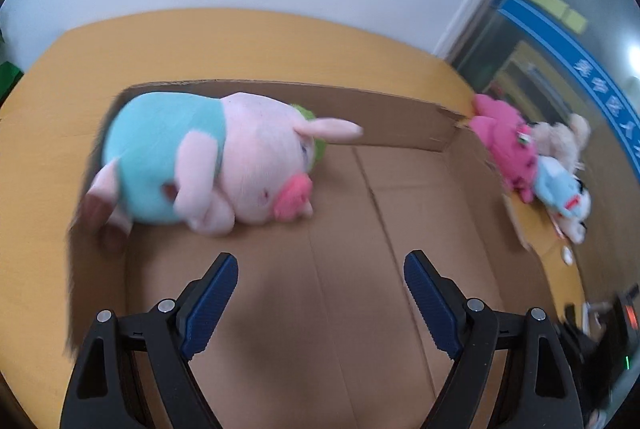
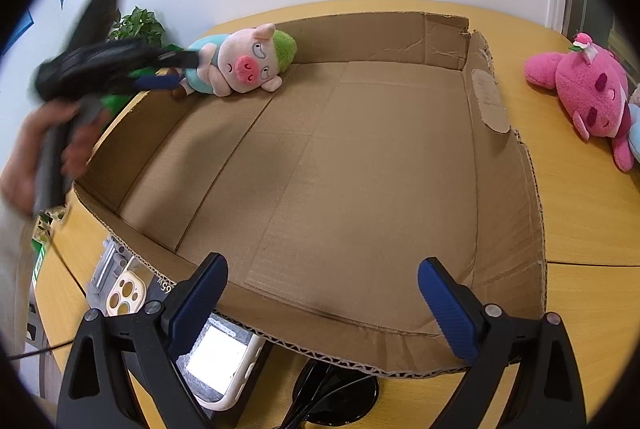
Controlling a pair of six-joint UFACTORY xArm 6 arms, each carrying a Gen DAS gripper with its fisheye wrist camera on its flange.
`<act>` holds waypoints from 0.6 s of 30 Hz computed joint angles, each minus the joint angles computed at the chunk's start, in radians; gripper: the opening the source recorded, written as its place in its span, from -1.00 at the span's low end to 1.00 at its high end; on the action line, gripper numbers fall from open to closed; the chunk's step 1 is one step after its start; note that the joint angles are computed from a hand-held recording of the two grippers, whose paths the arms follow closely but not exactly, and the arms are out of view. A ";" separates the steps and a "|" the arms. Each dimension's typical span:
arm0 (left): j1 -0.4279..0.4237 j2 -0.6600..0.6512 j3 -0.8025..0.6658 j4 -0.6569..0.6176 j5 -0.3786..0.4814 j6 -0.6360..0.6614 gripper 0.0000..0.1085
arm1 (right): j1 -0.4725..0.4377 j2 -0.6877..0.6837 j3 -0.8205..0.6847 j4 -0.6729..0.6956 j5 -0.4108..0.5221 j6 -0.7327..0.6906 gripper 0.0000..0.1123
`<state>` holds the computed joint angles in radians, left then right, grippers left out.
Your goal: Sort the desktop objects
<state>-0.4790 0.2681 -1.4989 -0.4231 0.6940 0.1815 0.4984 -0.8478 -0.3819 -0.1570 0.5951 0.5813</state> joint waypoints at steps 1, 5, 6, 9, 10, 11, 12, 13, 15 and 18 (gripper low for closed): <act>0.002 0.047 -0.053 0.017 0.019 -0.029 0.43 | 0.000 -0.001 0.001 0.002 0.000 -0.005 0.74; 0.013 0.194 -0.211 0.051 0.059 -0.108 0.31 | -0.005 -0.011 0.009 0.010 -0.005 -0.026 0.74; 0.014 0.211 -0.223 0.051 0.049 -0.115 0.31 | -0.008 -0.015 0.011 0.014 -0.008 -0.029 0.74; 0.009 0.227 -0.224 0.075 -0.003 -0.144 0.31 | -0.013 -0.025 0.017 0.023 -0.009 -0.043 0.74; 0.007 0.232 -0.228 0.091 -0.010 -0.157 0.31 | -0.013 -0.027 0.017 0.022 -0.008 -0.040 0.74; 0.007 0.234 -0.228 0.096 -0.015 -0.161 0.31 | -0.011 -0.029 0.018 0.021 -0.006 -0.039 0.74; 0.008 0.238 -0.232 0.089 -0.018 -0.156 0.31 | -0.012 -0.030 0.017 0.024 -0.004 -0.044 0.74; 0.009 0.239 -0.233 0.083 -0.019 -0.150 0.31 | -0.014 -0.032 0.018 0.029 -0.002 -0.053 0.74; 0.009 0.233 -0.225 0.093 -0.018 -0.149 0.28 | -0.015 -0.038 0.021 0.036 0.000 -0.058 0.74; 0.011 0.201 -0.193 0.099 -0.015 -0.134 0.27 | -0.014 -0.041 0.019 0.036 0.008 -0.054 0.74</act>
<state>-0.4677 0.4687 -1.6917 -0.3240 0.6794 0.0471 0.4839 -0.8891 -0.3632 -0.1210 0.6035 0.5270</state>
